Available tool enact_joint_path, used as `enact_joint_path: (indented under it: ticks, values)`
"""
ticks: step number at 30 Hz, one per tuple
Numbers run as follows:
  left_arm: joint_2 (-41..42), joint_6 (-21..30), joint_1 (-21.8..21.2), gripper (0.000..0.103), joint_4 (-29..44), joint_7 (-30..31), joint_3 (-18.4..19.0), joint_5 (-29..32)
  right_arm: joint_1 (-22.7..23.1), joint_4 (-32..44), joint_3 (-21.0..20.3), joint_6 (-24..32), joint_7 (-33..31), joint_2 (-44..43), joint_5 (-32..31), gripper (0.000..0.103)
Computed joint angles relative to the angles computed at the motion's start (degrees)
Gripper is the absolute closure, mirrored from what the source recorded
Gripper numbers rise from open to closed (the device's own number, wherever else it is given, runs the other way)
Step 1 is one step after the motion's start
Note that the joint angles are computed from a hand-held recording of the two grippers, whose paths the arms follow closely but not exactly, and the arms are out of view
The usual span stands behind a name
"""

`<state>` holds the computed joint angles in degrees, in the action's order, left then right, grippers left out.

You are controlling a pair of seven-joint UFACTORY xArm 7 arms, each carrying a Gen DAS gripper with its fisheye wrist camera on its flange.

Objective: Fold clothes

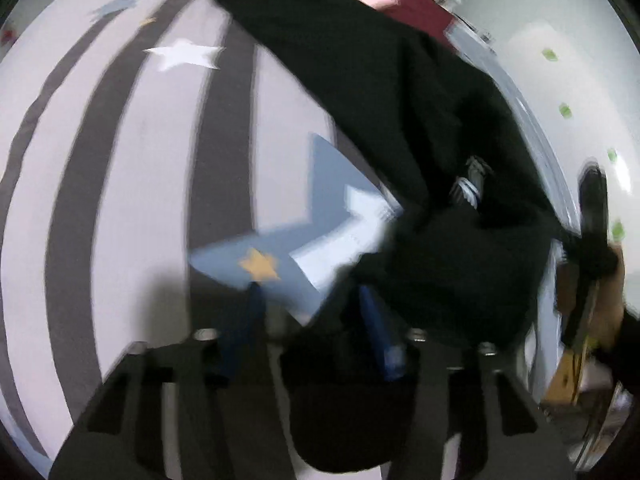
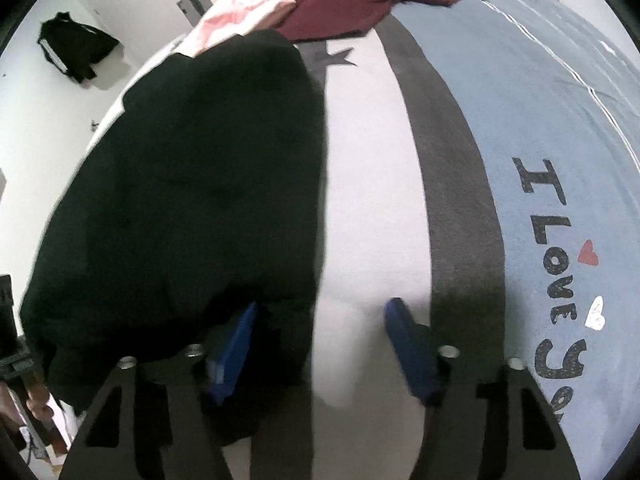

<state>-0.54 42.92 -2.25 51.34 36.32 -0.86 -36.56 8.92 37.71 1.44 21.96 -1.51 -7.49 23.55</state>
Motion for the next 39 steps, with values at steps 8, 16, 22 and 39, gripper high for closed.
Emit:
enact_joint_path:
  ticks: [8, 16, 22, 39]
  values:
    - [-9.53, 1.17, -2.71, 0.103, -7.25, 2.09, 0.25, -1.81, 4.48, -0.41, -1.66, 4.06, -4.98, -2.94, 5.35, 0.091]
    - [-32.94, 17.48, 1.04, 0.103, -21.05, -7.58, 4.76, 12.99, 5.83, -8.56, -4.16, 13.51, -9.05, -19.68, 5.02, 0.095]
    - [-29.65, 9.77, 2.62, 0.103, -18.2, -18.12, 3.69, 17.77, 3.07, -13.07, -2.68, 23.09, -4.02, -29.47, -3.97, 0.103]
    - [28.81, -10.57, -6.56, 0.034, 33.79, -28.67, -2.4, 21.92, 3.44, 5.58, -7.48, 4.46, -16.96, -0.81, 12.66, 0.046]
